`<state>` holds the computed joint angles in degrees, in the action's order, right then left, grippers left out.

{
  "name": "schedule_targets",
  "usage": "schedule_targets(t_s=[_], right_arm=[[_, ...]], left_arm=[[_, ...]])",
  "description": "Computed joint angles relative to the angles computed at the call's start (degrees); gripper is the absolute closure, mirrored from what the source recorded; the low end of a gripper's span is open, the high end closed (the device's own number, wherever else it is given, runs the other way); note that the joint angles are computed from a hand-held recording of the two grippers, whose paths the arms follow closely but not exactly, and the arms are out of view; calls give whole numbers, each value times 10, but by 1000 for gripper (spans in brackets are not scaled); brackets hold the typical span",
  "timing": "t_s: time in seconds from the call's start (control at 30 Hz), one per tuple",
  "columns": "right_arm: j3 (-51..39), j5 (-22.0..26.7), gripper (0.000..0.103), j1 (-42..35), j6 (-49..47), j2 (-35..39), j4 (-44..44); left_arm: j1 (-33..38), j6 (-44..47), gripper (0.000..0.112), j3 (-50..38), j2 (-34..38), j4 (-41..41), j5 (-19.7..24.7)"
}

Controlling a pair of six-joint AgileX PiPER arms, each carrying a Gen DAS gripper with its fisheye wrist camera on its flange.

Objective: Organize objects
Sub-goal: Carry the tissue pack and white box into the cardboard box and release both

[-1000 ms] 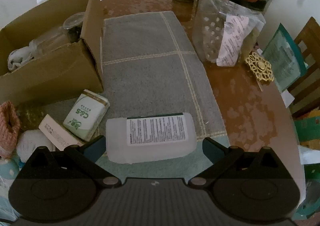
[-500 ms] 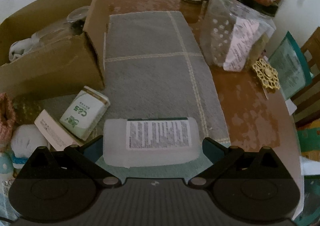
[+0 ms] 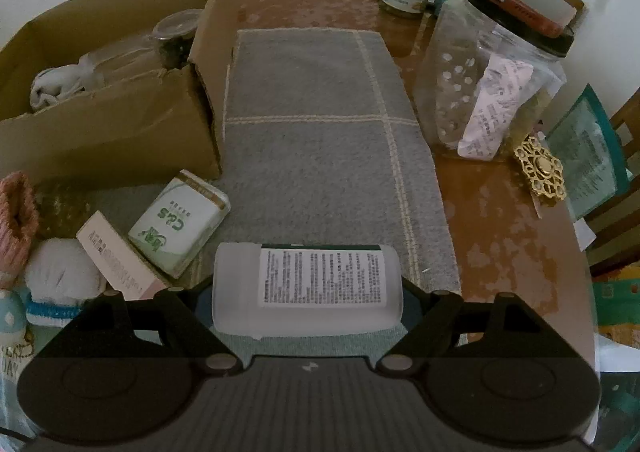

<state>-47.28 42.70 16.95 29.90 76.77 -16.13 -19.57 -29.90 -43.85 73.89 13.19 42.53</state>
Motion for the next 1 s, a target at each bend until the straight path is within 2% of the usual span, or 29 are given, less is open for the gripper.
schedule_targets(t_s=[0.27,0.5,0.73,1.0], right_arm=[[-12,24,17,-8,-87,-11,39],[-44,69,17,-32,-226,-42,119],[-135,137,17,-32,-354,-56,184],[-248,157,17,-18,-429,-18,226]], left_arm=[[19,93,49,-16,-12,-48,28],[22,185,49,-66,-44,-86,103],[44,280,49,-174,-47,-139,183],[26,290,49,-327,35,-119,187]])
